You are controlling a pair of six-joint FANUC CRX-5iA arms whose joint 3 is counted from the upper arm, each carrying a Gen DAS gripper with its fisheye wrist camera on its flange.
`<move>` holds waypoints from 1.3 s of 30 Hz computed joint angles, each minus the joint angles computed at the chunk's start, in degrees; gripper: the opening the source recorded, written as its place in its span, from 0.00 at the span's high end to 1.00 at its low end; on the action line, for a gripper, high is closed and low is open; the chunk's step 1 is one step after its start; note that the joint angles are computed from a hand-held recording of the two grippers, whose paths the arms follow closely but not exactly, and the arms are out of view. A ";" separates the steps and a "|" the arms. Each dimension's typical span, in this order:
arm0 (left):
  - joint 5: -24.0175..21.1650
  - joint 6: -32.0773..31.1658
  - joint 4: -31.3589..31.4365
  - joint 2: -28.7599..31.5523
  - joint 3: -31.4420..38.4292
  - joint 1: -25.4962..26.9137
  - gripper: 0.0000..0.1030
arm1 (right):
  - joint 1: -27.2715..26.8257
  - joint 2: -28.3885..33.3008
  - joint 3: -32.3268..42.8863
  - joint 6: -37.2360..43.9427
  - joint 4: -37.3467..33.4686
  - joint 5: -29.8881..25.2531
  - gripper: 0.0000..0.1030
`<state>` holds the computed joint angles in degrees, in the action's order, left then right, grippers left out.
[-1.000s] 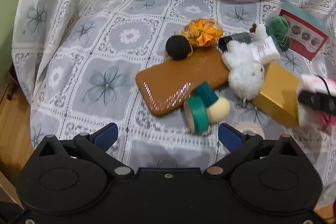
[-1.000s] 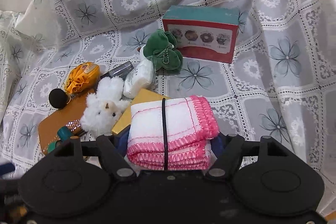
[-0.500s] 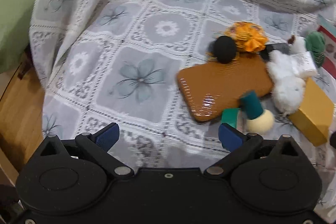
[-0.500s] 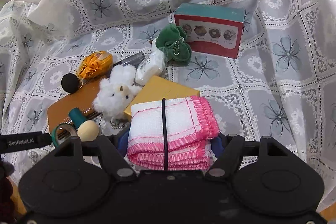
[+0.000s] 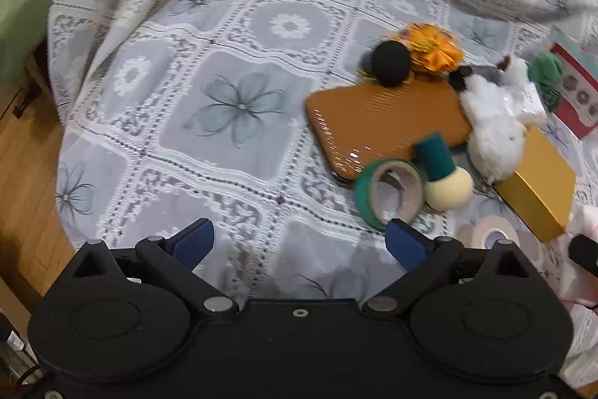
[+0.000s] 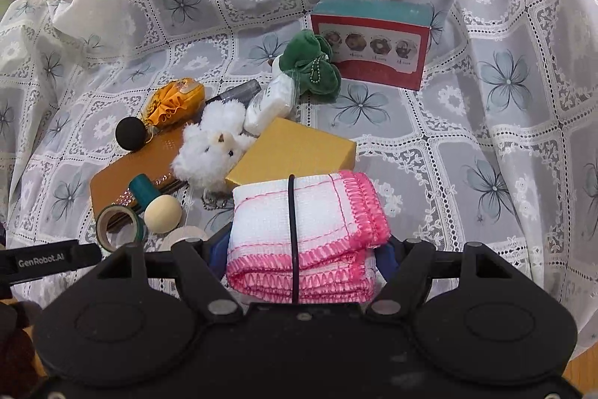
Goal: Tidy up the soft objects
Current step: 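Grasp the green tape roll with the left gripper while right holds towel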
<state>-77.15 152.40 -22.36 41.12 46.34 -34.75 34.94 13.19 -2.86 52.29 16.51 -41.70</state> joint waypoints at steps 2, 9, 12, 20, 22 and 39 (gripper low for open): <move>-0.83 -1.48 -0.84 1.11 2.01 -0.51 0.09 | 0.01 -0.13 -0.11 0.19 -0.36 -0.15 0.31; -2.48 -6.50 -3.13 5.23 8.69 -1.53 0.09 | -0.19 0.07 0.39 0.63 -1.53 -1.11 0.31; -2.02 -8.10 -2.24 6.05 9.42 -1.26 0.09 | -0.27 0.29 0.57 0.57 -1.71 -1.39 0.31; -2.91 -9.49 -1.60 7.94 11.32 -0.78 0.17 | -0.37 0.73 0.90 0.66 -1.75 -1.61 0.31; -1.35 -9.38 -0.30 7.32 9.84 -0.06 0.19 | -0.32 0.85 0.95 0.74 -1.70 -1.71 0.31; 5.66 -9.61 3.21 2.79 1.53 1.29 0.50 | 0.40 0.39 0.60 0.86 -1.82 -3.19 0.31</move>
